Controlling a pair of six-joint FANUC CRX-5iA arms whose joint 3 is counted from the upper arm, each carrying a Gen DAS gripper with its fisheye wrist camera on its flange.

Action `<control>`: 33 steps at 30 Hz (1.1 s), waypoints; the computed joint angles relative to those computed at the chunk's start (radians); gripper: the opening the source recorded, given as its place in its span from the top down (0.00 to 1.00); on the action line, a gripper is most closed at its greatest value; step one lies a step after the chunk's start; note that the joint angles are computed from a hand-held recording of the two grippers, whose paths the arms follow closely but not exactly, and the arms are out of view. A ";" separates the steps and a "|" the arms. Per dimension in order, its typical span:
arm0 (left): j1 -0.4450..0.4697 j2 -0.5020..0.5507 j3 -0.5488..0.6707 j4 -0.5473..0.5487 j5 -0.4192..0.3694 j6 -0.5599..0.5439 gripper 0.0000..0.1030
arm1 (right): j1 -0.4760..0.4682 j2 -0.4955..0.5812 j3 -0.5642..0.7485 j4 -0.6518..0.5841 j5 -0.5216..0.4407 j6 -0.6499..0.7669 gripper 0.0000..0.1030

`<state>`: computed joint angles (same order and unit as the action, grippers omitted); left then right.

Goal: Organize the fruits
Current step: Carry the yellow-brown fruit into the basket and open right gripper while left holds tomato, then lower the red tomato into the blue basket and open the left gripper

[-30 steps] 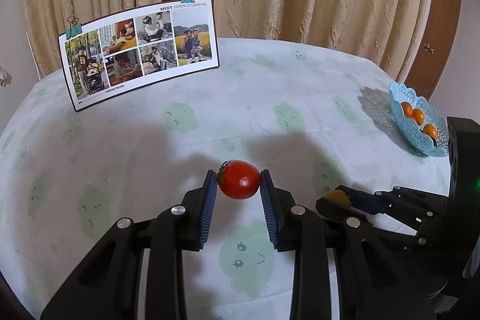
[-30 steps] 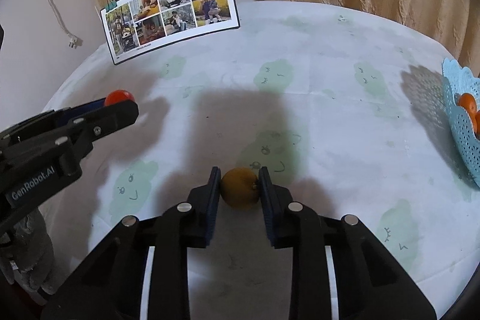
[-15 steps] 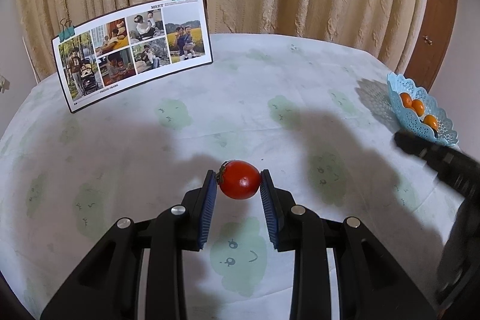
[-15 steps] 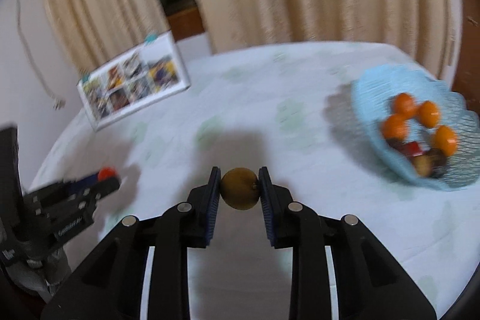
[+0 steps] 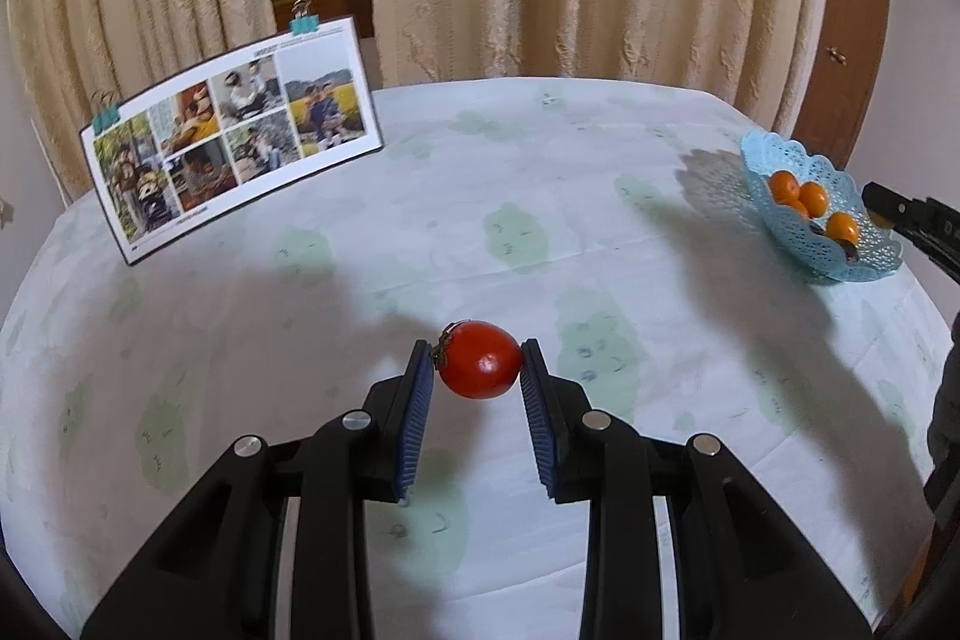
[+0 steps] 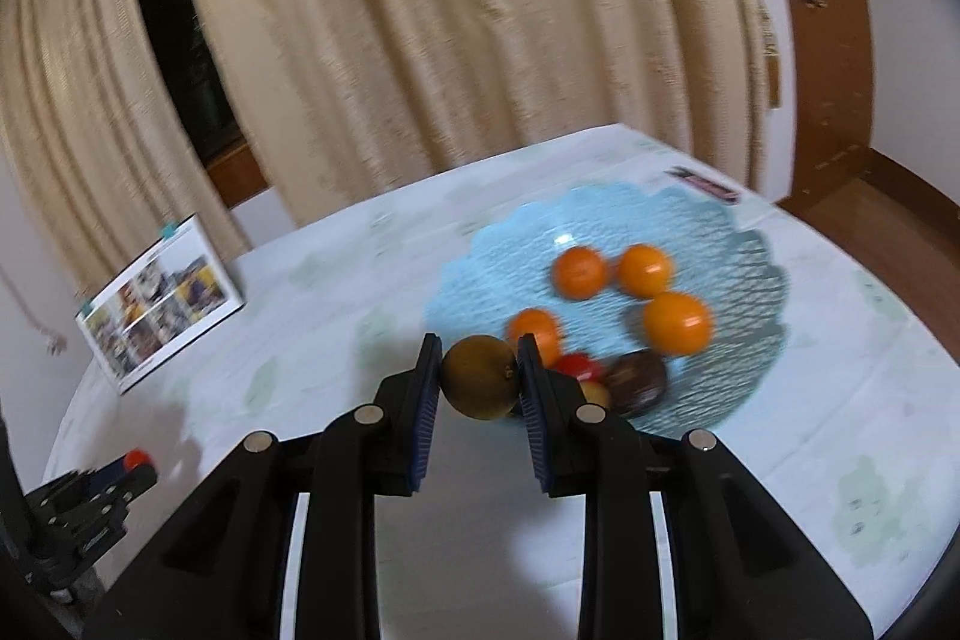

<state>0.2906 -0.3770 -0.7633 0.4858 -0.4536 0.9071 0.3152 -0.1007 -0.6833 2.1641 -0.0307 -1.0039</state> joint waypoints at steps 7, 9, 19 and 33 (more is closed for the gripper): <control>-0.064 0.017 0.041 -0.073 0.007 0.068 0.71 | 0.032 0.009 -0.049 -0.262 -0.135 0.192 0.74; -0.084 0.024 0.056 -0.097 0.009 0.091 0.71 | 0.026 0.012 -0.055 -0.255 -0.152 0.182 0.74; -0.172 0.072 0.129 -0.196 0.014 0.183 0.71 | -0.010 -0.007 -0.097 -0.089 -0.259 0.008 0.56; -0.353 0.203 0.297 -0.285 0.044 0.271 0.71 | 0.042 -0.036 -0.181 -0.144 -0.509 -0.100 0.41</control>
<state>-0.0620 -0.1737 -0.4662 0.2008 -0.4099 1.1782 0.3572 -0.1363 -0.8642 2.0197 -0.5399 -1.1040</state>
